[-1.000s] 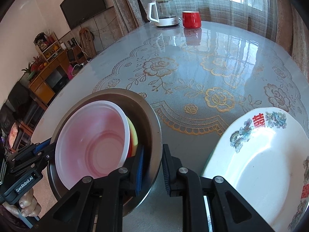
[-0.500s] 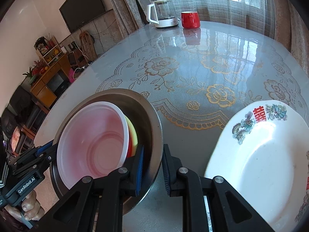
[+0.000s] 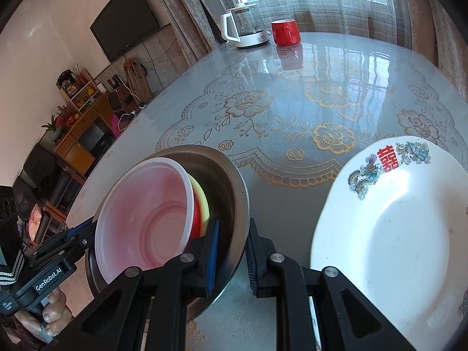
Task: Organize plates and bowls
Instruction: 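Lift the nested bowl stack with both grippers over the white plate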
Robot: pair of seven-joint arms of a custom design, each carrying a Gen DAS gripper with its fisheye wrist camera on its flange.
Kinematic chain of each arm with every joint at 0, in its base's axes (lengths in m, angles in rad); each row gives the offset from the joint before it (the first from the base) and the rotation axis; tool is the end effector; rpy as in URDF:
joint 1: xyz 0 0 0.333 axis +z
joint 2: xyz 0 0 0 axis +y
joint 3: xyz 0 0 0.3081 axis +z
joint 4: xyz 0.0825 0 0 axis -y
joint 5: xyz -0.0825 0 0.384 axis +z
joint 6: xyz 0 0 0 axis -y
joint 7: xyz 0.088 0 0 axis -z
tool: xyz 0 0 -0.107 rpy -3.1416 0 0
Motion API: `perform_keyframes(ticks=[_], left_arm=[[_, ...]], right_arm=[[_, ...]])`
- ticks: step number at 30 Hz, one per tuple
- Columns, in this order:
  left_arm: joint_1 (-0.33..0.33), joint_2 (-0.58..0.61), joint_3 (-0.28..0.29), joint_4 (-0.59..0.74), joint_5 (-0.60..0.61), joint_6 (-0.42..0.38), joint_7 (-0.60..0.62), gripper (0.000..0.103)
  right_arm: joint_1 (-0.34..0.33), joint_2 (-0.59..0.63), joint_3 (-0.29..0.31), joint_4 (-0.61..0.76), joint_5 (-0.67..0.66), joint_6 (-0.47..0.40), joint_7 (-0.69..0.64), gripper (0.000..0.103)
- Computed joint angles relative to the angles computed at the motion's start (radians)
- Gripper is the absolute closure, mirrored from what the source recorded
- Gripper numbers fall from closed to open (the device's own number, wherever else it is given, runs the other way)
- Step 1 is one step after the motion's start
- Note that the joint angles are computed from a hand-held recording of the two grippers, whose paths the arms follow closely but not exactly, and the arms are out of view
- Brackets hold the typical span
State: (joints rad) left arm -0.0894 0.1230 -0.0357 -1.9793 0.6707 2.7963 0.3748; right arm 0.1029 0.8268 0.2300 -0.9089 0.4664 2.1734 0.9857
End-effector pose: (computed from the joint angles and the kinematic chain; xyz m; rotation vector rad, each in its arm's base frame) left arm 0.6151 -0.1058 0.4707 -2.1777 1.2667 -0.7999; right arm 0.7731 0.2023 0.4555 -2.1385 1.0959 0.0032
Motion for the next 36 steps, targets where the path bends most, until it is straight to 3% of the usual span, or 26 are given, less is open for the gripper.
perform_keyframes(ticks=[9,16,25,36], left_arm=[[-0.008,-0.001,-0.01,0.023,0.006,0.009,0.018,0.083],[-0.042,0.054,-0.016,0.129,-0.024,0.002,0.101,0.083],[-0.127,0.196,0.0,0.353,-0.123,-0.018,0.272,0.083],[-0.208,0.424,0.011,0.673,-0.315,-0.129,0.511,0.083]], right_arm=[[-0.059,-0.078,0.028,-0.118,0.096,0.059,-0.049,0.085],[-0.117,-0.151,0.033,-0.211,0.199,0.124,-0.099,0.085],[-0.171,-0.184,0.007,-0.255,0.275,0.211,-0.092,0.085],[-0.221,-0.156,-0.017,-0.245,0.256,0.277,-0.001,0.085]])
